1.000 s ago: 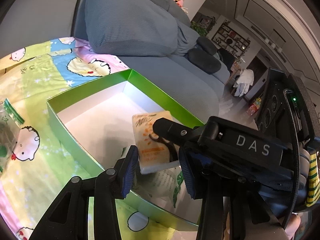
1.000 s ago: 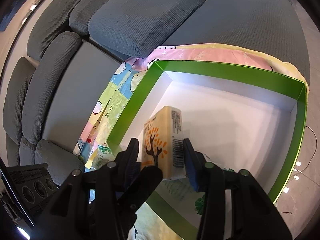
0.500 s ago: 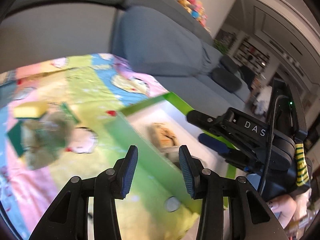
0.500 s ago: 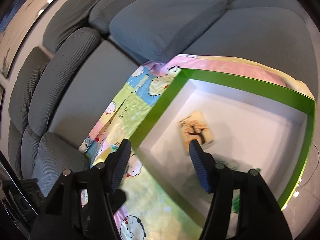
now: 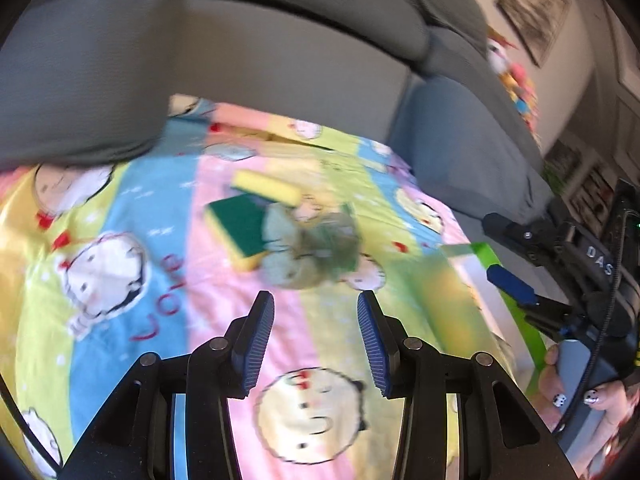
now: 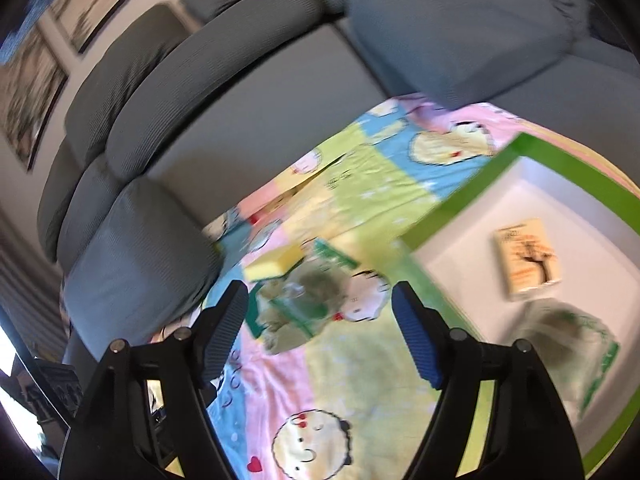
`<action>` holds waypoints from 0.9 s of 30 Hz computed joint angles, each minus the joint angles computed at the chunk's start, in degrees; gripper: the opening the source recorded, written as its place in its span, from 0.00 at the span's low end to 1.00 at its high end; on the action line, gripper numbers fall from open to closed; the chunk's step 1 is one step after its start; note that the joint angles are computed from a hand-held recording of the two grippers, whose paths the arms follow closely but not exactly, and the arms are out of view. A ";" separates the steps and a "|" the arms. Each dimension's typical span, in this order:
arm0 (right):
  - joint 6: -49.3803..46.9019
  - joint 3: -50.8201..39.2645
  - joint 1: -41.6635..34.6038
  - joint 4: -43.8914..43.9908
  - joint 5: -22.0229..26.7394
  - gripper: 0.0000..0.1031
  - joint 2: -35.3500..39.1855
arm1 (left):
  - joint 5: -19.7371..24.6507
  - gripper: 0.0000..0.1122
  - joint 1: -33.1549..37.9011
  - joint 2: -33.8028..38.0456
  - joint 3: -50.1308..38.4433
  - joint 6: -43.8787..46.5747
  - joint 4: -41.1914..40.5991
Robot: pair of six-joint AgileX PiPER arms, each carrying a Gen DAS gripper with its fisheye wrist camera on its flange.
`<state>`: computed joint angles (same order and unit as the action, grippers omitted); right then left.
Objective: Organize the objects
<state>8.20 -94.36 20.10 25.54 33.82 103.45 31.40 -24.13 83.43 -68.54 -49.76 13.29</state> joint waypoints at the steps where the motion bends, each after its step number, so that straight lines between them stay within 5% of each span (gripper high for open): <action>1: -1.58 -1.21 0.53 1.10 0.75 0.72 0.97 | -2.16 0.38 1.86 -0.68 2.24 2.32 -3.39; 6: 0.09 -7.29 4.36 -2.78 2.75 0.72 5.79 | -6.32 0.38 7.37 -0.76 6.48 12.66 -16.81; 18: 9.36 -21.53 10.38 -15.14 10.84 0.73 17.95 | -4.86 0.38 11.31 -1.70 7.98 19.92 -23.73; 27: 12.78 -24.82 10.69 -16.71 12.02 0.73 21.29 | -5.07 0.38 13.93 -1.97 8.94 26.89 -30.58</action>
